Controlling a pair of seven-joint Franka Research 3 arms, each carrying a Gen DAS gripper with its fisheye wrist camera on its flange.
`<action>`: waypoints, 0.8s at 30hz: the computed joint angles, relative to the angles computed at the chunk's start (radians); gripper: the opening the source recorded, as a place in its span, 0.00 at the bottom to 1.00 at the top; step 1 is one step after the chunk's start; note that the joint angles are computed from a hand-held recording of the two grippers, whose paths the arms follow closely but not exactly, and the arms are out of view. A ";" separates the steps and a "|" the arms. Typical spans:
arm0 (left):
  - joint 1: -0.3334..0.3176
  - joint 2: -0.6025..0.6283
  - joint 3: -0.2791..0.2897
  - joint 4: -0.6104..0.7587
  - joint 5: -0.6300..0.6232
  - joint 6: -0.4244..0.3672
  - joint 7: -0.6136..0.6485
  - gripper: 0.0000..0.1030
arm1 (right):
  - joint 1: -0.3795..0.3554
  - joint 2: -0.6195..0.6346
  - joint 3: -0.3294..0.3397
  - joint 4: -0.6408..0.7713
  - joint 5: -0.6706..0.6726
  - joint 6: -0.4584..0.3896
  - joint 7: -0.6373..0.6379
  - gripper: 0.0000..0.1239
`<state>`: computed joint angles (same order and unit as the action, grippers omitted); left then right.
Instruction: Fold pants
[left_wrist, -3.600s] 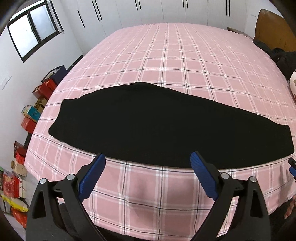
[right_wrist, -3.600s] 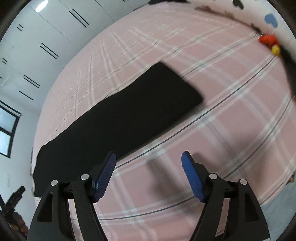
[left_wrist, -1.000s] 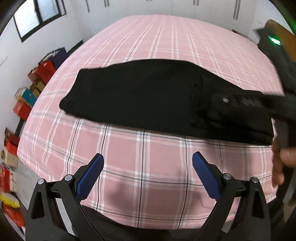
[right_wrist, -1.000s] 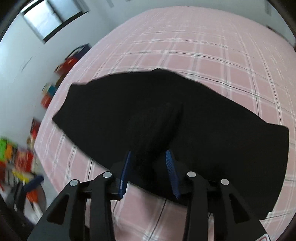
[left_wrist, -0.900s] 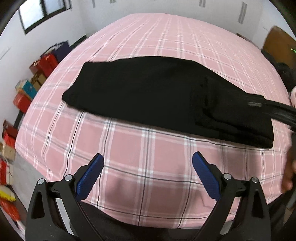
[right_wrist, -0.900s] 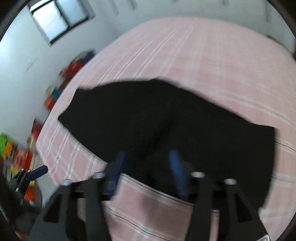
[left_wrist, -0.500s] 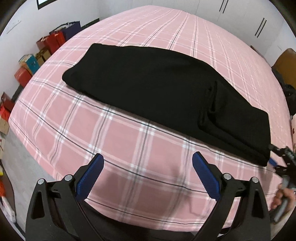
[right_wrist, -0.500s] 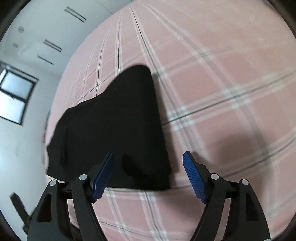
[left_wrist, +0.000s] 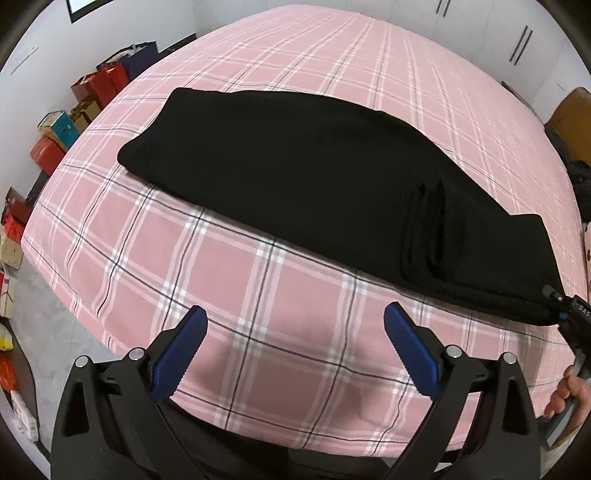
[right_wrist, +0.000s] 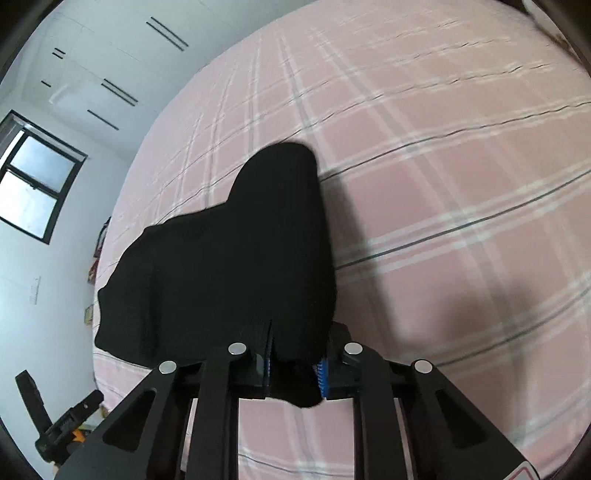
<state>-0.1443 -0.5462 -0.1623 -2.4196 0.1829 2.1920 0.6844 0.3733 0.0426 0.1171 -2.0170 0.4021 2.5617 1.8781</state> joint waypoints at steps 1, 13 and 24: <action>-0.005 0.001 0.000 -0.001 -0.003 0.004 0.004 0.92 | -0.003 -0.015 -0.007 -0.019 -0.040 -0.003 0.027 0.12; -0.023 0.034 -0.006 -0.017 -0.016 0.046 0.017 0.92 | 0.089 0.069 0.062 0.215 -0.296 -0.163 -0.056 0.41; -0.013 -0.031 0.017 -0.072 -0.032 0.050 0.033 0.92 | 0.292 0.438 0.030 0.693 -0.349 -0.348 -0.040 0.06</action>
